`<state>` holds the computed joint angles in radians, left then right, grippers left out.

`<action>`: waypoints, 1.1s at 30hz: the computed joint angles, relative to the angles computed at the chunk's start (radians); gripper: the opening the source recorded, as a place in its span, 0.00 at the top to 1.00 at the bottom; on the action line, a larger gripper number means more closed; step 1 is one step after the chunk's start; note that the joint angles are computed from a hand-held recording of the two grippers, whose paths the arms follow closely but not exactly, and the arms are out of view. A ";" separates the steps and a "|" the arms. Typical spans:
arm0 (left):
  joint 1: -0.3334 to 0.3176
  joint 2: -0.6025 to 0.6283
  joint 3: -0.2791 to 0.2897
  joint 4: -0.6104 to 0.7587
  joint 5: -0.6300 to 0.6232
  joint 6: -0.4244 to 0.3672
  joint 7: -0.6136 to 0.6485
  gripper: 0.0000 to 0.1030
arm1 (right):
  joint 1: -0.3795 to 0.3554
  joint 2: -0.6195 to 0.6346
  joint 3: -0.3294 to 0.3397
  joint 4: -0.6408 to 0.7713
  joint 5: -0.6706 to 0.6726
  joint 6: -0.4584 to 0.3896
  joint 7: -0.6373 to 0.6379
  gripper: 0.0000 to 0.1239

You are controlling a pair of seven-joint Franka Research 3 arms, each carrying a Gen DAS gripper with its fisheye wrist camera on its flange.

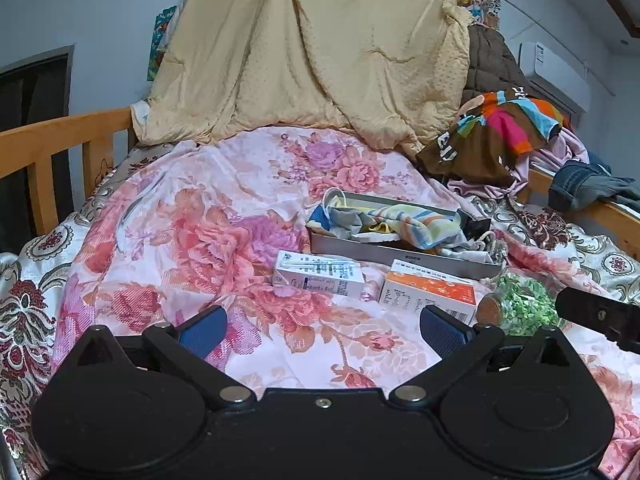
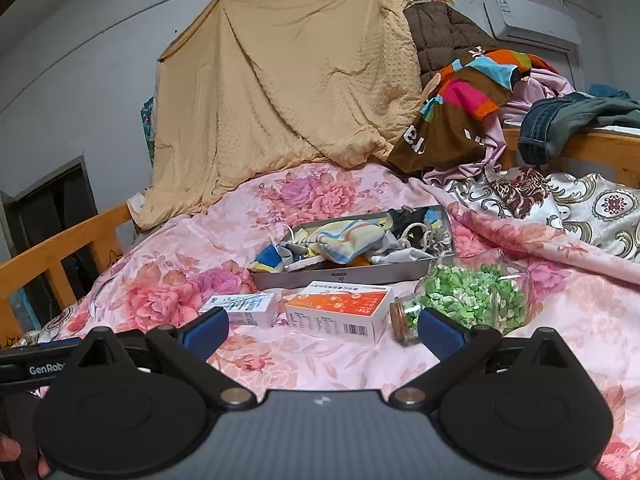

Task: Organize soft objects

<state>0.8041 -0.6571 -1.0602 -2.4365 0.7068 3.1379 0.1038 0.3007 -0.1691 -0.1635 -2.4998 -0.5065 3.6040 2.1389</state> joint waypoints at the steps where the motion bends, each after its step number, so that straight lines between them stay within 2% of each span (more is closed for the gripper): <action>1: 0.002 -0.003 -0.002 -0.001 -0.001 0.001 -0.002 0.01 | -0.003 0.002 0.004 -0.002 0.009 -0.002 -0.007 0.17; 16: 0.012 -0.008 -0.016 -0.013 -0.024 0.016 0.004 0.01 | -0.030 0.022 0.094 -0.024 0.234 0.010 -0.198 0.17; 33: 0.023 -0.013 -0.038 -0.018 -0.048 0.009 0.003 0.01 | -0.023 0.028 0.091 -0.024 0.256 0.014 -0.216 0.17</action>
<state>0.8270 -0.6701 -1.0983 -2.4544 0.6590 3.1467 0.1071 0.2779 -0.1413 -0.0725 -2.5241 -0.2507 3.6182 1.9232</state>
